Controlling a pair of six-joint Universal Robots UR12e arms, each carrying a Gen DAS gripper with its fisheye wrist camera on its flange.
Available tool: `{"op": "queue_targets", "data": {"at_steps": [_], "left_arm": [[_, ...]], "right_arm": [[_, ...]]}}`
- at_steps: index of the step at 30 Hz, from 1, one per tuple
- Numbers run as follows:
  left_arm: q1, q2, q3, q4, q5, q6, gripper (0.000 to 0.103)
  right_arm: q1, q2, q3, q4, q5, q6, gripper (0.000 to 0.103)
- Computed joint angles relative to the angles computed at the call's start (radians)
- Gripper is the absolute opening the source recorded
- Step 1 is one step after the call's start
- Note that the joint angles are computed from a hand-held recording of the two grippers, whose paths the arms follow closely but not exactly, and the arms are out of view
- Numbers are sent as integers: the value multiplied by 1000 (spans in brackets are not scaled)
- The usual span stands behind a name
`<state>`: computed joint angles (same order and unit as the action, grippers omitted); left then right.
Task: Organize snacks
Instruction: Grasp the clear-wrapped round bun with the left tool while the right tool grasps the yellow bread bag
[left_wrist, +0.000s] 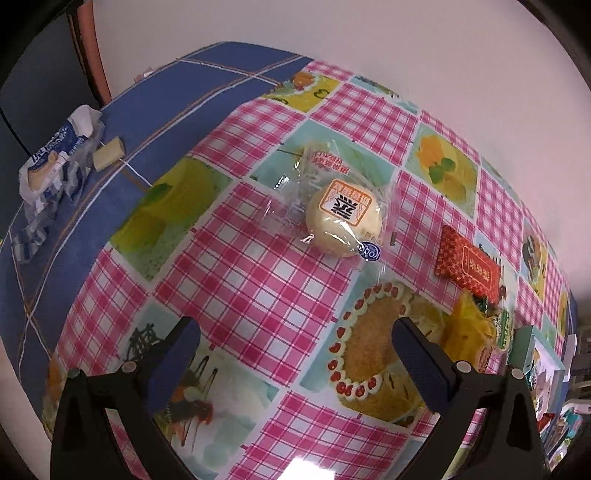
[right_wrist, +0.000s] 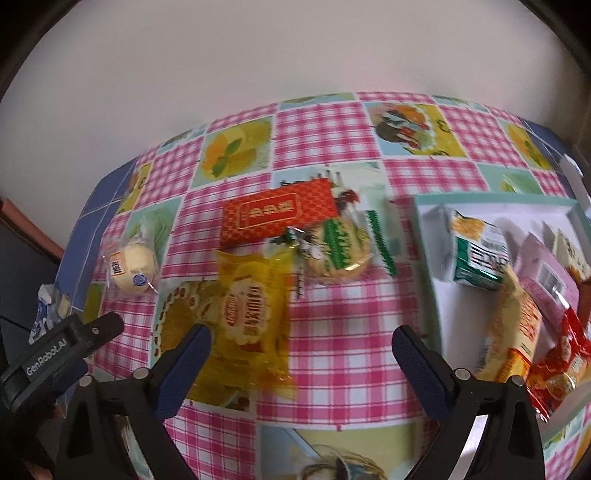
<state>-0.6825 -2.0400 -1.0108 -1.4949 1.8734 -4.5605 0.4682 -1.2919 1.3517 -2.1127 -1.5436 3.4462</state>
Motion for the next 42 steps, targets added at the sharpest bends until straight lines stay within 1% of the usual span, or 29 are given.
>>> {"op": "queue_targets", "data": {"at_steps": [2, 3, 8, 15, 16, 18, 21, 24, 28, 30, 31, 33, 34, 37, 38, 39, 42], "left_arm": [[5, -4, 6, -16, -15, 1, 103], [7, -1, 2, -12, -20, -3, 103], [18, 21, -41, 66, -19, -16, 103], [36, 30, -63, 128, 7, -4, 103], [38, 27, -58, 124, 14, 2, 103], [42, 18, -48, 126, 28, 38, 103], [51, 5, -37, 142, 30, 87, 103], [63, -3, -35, 148, 11, 105, 103], [77, -22, -18, 131, 7, 142, 103], [82, -26, -18, 138, 1, 158, 103], [84, -29, -16, 139, -2, 165, 102], [87, -33, -14, 140, -10, 175, 93], [87, -34, -15, 145, -10, 176, 93], [86, -31, -20, 162, -9, 165, 86], [86, -29, -24, 173, -11, 166, 80], [85, -28, -24, 179, -16, 166, 77], [76, -34, -6, 147, -10, 148, 74]], "right_arm": [[6, 9, -10, 6, 5, -12, 91], [8, 13, -13, 8, 11, -16, 91], [13, 31, -28, 17, 51, -30, 84], [11, 59, -50, 24, 85, -28, 76], [11, 62, -52, 24, 86, -30, 75], [11, 70, -60, 29, 83, -29, 71], [9, 80, -69, 31, 85, -14, 68], [7, 89, -75, 40, 92, -9, 67], [11, 93, -78, 34, 76, -24, 66], [13, 95, -80, 32, 72, -29, 66], [14, 96, -80, 31, 67, -33, 65], [18, 100, -84, 31, 53, -41, 64], [19, 100, -85, 29, 49, -42, 63], [19, 100, -83, 26, 42, -40, 54], [16, 97, -79, 26, 47, -39, 51], [14, 94, -76, 25, 51, -35, 49], [6, 89, -71, 26, 73, -21, 44]]}}
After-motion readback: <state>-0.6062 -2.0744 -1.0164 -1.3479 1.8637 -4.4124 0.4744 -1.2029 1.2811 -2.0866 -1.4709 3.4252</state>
